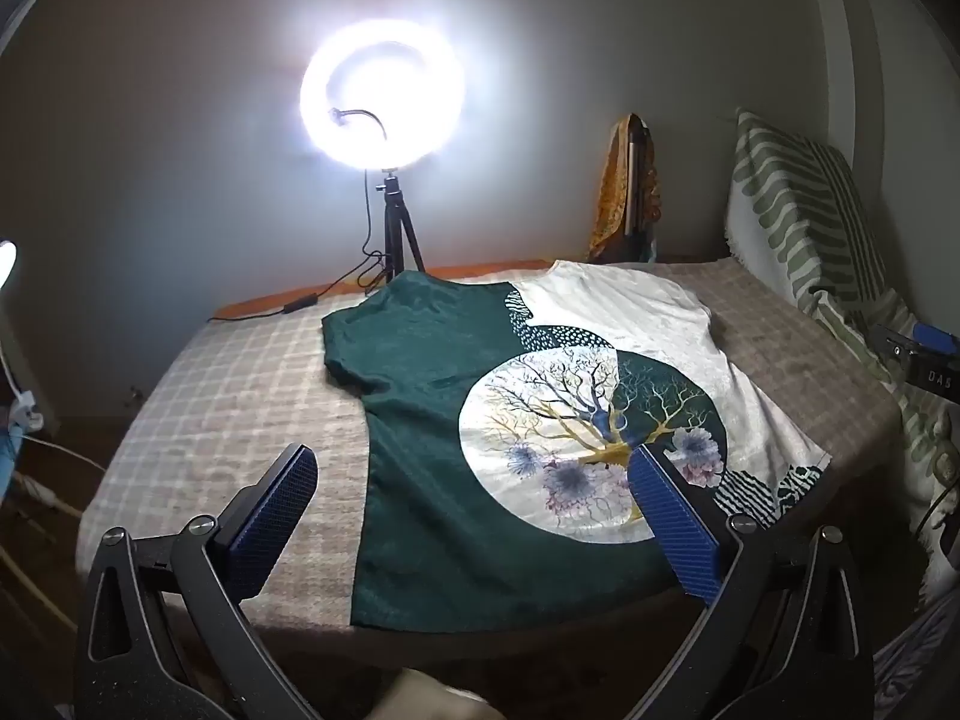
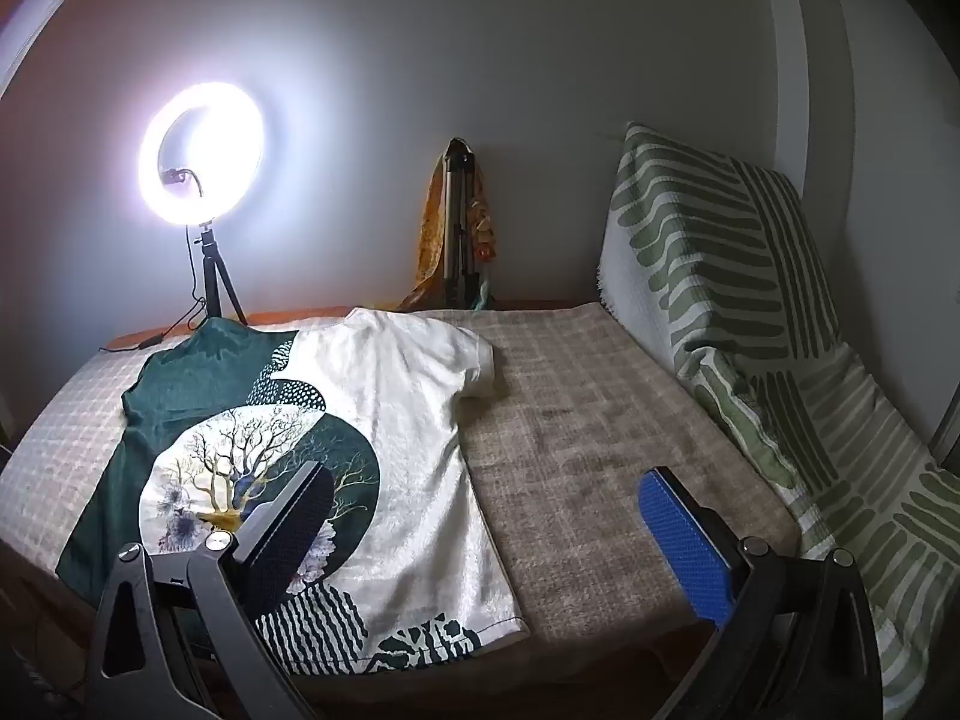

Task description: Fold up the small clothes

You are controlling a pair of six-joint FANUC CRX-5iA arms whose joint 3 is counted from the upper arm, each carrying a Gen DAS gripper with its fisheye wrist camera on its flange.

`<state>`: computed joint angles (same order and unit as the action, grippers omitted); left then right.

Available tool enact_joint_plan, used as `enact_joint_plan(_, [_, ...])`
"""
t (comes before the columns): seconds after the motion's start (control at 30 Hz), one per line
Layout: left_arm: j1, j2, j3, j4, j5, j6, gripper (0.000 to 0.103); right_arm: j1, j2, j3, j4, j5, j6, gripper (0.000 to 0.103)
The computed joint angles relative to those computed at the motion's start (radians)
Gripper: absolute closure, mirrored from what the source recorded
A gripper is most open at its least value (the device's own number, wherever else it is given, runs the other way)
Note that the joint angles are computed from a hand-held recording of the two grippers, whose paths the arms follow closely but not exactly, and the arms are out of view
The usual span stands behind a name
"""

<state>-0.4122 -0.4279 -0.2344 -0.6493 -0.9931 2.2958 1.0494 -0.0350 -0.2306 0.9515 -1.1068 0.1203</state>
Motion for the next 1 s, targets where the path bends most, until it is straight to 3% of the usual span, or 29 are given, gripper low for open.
enact_joint_plan(1.0, [0.008,-0.021,-0.012,0.017,0.022,0.003,0.0,-0.002,0.009,0.005,-0.001,0.002,0.01,0.0])
